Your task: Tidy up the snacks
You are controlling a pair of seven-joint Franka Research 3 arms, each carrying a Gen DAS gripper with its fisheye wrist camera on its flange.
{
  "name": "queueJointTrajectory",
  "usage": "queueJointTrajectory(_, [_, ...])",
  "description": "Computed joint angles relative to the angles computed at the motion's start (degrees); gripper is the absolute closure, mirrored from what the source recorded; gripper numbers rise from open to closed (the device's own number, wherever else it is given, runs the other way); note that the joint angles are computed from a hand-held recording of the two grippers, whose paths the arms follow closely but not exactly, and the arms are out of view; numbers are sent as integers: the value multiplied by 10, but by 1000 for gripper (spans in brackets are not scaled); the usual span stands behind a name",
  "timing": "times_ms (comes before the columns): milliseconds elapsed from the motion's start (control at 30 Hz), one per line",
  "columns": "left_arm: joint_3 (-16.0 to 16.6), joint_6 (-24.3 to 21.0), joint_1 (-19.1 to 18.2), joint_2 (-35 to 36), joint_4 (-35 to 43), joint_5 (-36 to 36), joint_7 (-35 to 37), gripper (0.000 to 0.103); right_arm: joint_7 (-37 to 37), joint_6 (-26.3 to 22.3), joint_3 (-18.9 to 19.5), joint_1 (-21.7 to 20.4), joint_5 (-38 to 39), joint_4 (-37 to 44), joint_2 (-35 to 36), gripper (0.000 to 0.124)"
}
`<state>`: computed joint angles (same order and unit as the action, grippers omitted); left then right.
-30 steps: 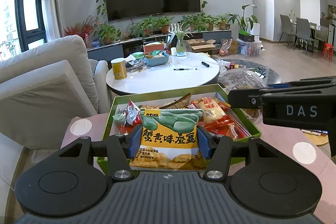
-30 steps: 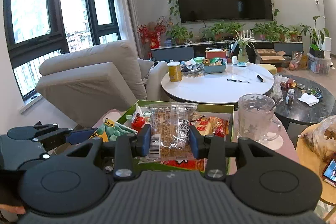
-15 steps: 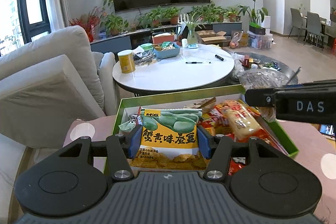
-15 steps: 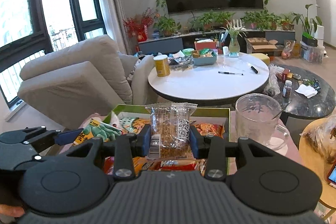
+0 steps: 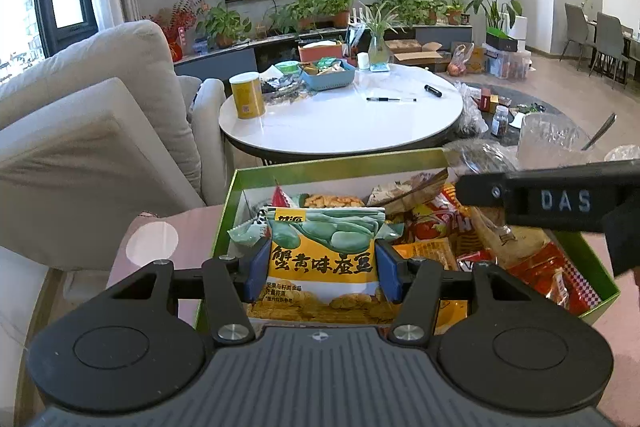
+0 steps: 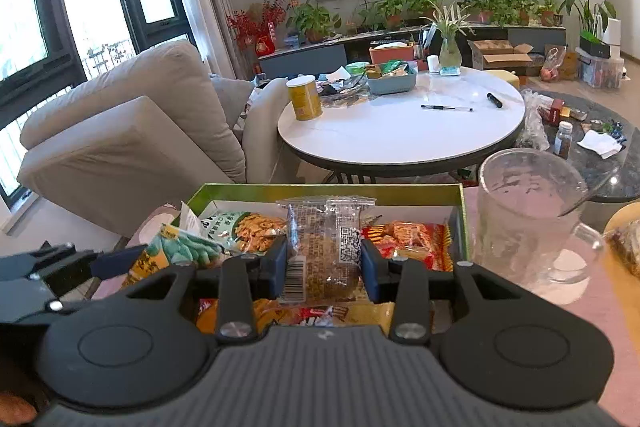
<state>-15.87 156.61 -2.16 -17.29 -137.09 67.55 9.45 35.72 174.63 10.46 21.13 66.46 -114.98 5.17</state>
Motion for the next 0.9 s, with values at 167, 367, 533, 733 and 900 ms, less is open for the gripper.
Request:
queueJointTrajectory(167, [-4,-10,-2,3,2,6,-1,42,-21,-4,0,-2,43,-1,-6,55])
queueJointTrajectory(367, [-10,-34,-9,-3,1,17,-20,22,-59,7,-6,7,76,-21,-31,55])
queueJointTrajectory(533, [-14,-53,-19,-22,-9,17,-34,17,-90,12,-19,17,111,-44,-59,55])
queueJointTrajectory(733, [-26,-60,-28,-67,-36,6,-43,12,-122,11,-34,31,145,-77,-99,55])
queueJointTrajectory(900, [-45,-84,-42,-121,-72,-26,-51,12,-160,0,-49,42,183,-123,-152,55])
